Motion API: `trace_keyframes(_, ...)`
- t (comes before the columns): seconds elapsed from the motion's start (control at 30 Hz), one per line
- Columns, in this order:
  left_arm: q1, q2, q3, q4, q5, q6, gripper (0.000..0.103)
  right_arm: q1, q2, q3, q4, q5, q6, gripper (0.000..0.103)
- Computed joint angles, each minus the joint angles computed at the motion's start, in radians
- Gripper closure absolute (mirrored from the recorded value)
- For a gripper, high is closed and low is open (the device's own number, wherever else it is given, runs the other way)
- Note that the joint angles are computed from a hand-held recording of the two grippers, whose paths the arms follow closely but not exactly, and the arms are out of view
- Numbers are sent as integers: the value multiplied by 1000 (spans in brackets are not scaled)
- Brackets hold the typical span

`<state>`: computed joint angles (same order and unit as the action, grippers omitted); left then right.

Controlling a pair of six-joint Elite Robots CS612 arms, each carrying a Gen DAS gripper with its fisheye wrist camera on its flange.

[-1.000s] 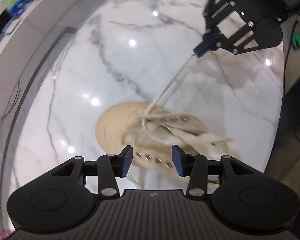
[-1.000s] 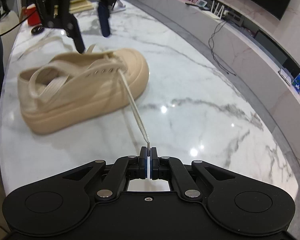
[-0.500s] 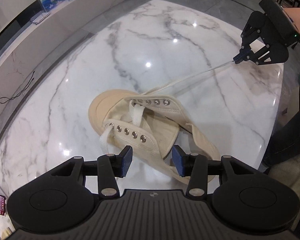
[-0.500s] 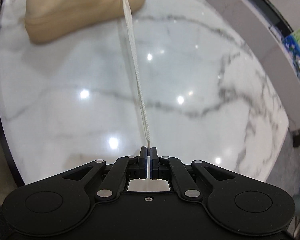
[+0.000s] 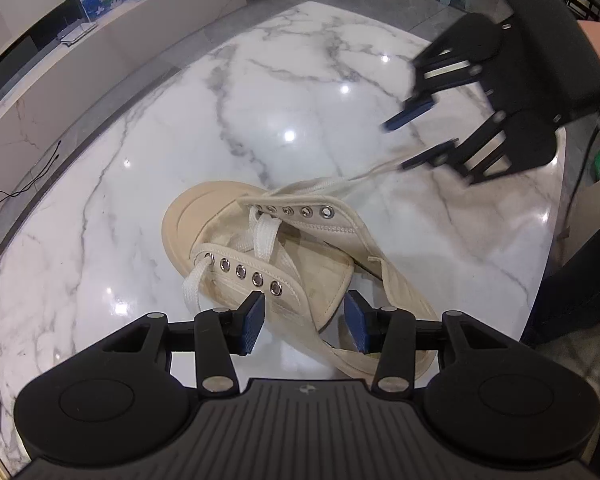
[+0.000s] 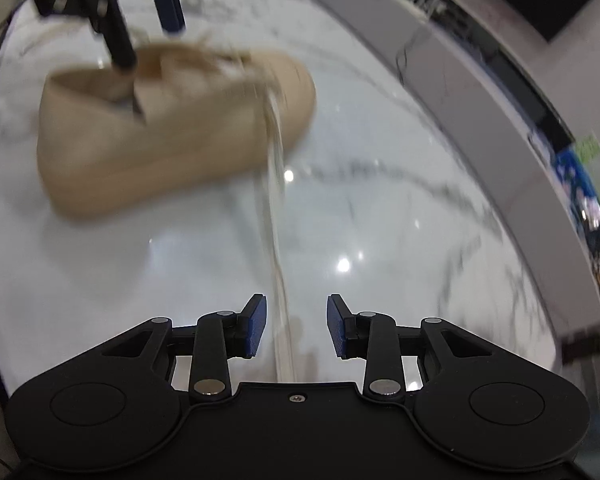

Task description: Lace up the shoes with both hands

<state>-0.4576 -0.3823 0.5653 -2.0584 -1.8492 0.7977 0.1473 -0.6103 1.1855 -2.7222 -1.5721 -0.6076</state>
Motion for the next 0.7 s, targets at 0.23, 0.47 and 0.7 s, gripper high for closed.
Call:
trace_keyframes(0.23, 9, 10, -11, 13, -27, -3, 61, 31, 87, -156, 35, -17, -3, 72)
trace_keyframes(0.47, 15, 11, -15, 32, -42, 0, 61, 36, 142, -258, 89, -37, 34, 87)
trace_keyframes(0.7, 15, 5, -3, 25, -35, -6, 61, 39, 145, -268, 120, -26, 12, 101)
